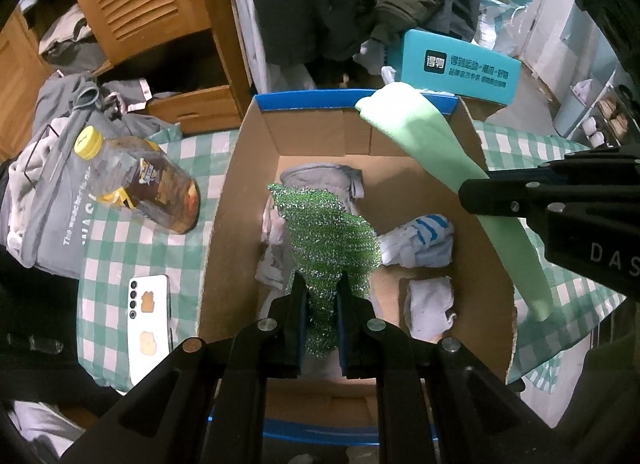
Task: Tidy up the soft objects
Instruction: 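Open both tools to drop the foam strip and scrubber into the box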
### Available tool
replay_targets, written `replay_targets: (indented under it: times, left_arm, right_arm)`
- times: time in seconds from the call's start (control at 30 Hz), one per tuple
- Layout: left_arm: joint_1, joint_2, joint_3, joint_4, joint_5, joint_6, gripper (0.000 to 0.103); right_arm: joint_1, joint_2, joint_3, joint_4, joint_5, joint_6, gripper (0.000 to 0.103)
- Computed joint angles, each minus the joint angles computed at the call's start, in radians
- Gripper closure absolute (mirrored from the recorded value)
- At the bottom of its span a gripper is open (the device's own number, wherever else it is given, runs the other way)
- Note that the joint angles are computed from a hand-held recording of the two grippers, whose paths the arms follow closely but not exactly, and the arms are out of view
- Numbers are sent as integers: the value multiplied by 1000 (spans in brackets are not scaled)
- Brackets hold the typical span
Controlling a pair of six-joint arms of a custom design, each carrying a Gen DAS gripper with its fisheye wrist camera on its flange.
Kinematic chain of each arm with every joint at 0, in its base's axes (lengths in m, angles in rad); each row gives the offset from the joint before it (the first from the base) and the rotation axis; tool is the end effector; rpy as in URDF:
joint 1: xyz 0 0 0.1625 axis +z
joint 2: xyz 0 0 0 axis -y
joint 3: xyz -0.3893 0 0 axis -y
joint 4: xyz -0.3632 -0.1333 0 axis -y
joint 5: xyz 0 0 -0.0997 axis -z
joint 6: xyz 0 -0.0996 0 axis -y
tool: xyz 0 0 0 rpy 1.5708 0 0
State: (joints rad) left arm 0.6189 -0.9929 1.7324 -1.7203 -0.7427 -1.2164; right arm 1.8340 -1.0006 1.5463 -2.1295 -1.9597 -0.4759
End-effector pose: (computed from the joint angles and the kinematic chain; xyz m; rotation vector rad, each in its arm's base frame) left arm -0.3088 -0.4737 0.1324 0.0011 2.2199 -0.5420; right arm 0.2539 -0.5752 0.2108 0.9912 -2.5687 -0.0398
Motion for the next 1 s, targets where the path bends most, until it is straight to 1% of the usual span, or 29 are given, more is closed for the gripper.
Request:
replay_targets:
  times: [0.03, 0.1, 0.13, 0.17, 0.33, 0.37, 0.4, 0.53, 0.63, 0.7, 0.87, 0.97, 1.0]
  left_arm:
    - [1, 0, 0, 3, 0, -2, 89]
    - [3, 2, -5, 19, -2, -14, 81]
    - [3, 1, -4, 22, 1, -19, 74]
    - [1, -1, -3, 26, 5, -23, 69]
    - [-5, -2, -10, 51, 21, -38, 56]
    - [-7, -2, -11, 51, 23, -36, 55]
    - [-8, 0, -13, 53, 25, -35, 54]
    - [-14, 7, -23, 58, 30, -31, 50]
    - [-17, 14, -29, 59, 31, -25, 49]
    - [-19, 21, -36, 61, 32, -19, 49]
    - [-26, 42, -58, 71, 33, -12, 47]
    - [-30, 57, -72, 79, 36, -7, 43]
    - [-31, 61, -75, 79, 36, -4, 43]
  right_arm:
    - [0, 3, -1, 2, 2, 1, 95]
    - [1, 8, -4, 9, 9, 3, 95]
    - [1, 8, -3, 6, 10, 5, 95]
    - [1, 10, -4, 6, 10, 6, 93]
    - [0, 6, 3, -13, 2, 7, 81]
    - [-1, 5, 3, -14, 3, 8, 75]
    - [-3, 2, 4, -17, 2, 9, 72]
    - [-10, -8, 6, -18, -4, 8, 71]
    - [-15, -21, 11, -17, -6, 6, 64]
    - [-17, -31, 19, -24, -7, 2, 57]
    - [-24, -54, 30, -30, -14, -13, 55]
    - [-29, -67, 37, -38, -20, -22, 50]
    - [-31, -72, 40, -42, -21, -25, 49]
